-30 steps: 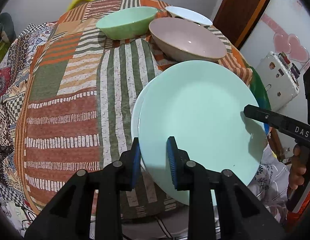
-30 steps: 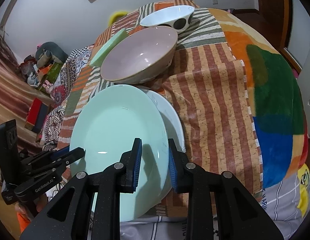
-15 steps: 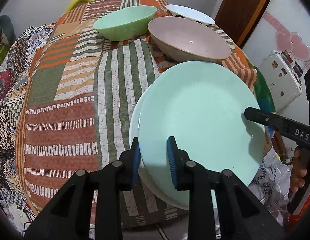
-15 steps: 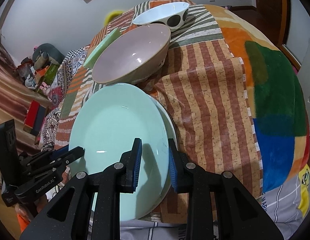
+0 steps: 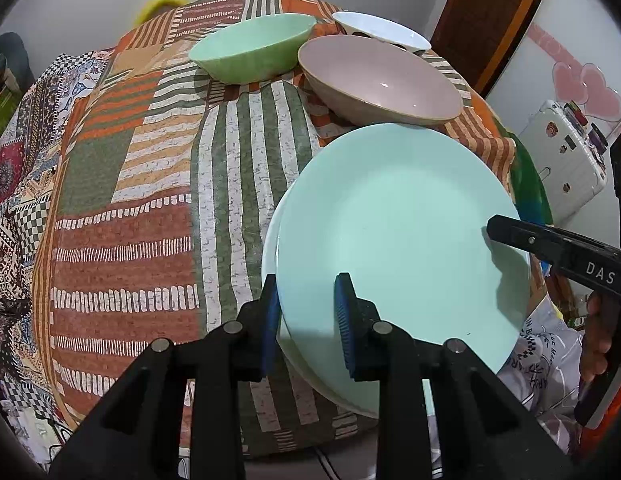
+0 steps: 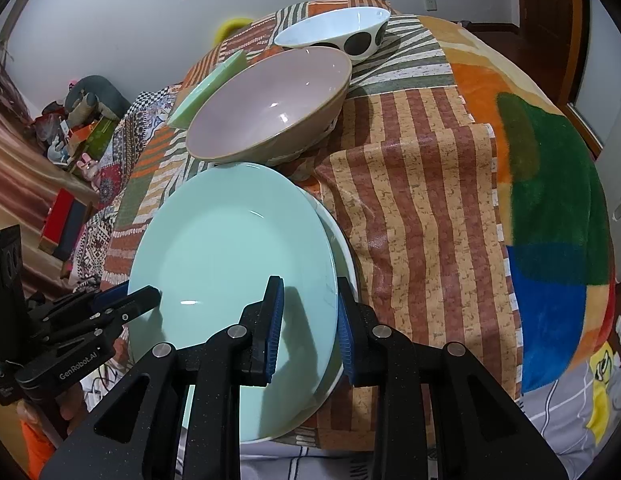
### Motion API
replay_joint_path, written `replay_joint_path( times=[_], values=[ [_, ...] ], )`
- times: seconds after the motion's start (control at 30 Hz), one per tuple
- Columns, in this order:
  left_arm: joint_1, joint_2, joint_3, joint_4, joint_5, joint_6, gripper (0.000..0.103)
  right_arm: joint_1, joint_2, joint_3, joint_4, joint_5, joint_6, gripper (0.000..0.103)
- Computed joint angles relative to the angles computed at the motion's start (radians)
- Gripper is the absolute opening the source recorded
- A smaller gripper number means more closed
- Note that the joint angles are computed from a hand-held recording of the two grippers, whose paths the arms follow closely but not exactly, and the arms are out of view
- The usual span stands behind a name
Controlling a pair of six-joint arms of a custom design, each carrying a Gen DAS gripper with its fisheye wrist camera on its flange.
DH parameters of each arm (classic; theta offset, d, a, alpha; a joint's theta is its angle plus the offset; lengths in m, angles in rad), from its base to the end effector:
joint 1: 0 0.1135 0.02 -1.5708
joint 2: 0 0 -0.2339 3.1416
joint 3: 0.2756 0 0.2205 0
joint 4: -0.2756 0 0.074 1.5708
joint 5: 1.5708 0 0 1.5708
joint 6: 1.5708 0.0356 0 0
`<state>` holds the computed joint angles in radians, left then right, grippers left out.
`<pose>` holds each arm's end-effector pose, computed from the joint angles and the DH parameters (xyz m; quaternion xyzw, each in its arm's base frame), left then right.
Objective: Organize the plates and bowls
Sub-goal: 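Lower the mint green plate onto the white plate, open right gripper, then reach the right gripper to the pink bowl rim and close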
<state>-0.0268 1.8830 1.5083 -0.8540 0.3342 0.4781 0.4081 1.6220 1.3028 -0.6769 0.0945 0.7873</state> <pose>0.3469 -0.0210 0.2129 0.2701 0.9338 -0.1222 0.2003 0.2875 0.1206 0.2456 0.1937 0.9382 0.1219 0.2595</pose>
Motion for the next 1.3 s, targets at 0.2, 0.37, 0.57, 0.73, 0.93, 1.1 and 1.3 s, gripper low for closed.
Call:
replay_joint_path(
  times=[0.2,0.37,0.57,0.73,0.93,1.1,1.3],
  values=[
    [0.004,0.008,0.007,-0.004,0.007,-0.008,0.026,0.006,0.013,0.026,-0.030,0.013,0.004,0.024],
    [0.010,0.015,0.015,-0.009,0.016,-0.009,0.026,0.009,0.038,0.071,-0.076,0.025,-0.033,0.025],
    [0.000,0.006,0.003,0.001,-0.005,0.006,0.027,-0.007,0.052,0.092,-0.094,-0.007,-0.073,0.025],
    [-0.019,-0.037,-0.055,0.072,-0.068,0.010,0.029,0.006,0.046,0.115,-0.137,0.050,-0.082,0.027],
    [-0.002,-0.057,-0.039,0.039,-0.031,0.030,0.029,0.012,-0.002,0.090,-0.130,0.120,-0.091,0.050],
    [0.004,-0.100,-0.030,0.040,-0.003,0.021,0.041,0.015,0.004,0.103,-0.131,0.140,-0.094,0.050],
    [0.000,-0.103,0.034,0.053,0.023,-0.016,0.045,0.042,0.026,0.176,-0.191,0.289,-0.150,0.058]
  ],
)
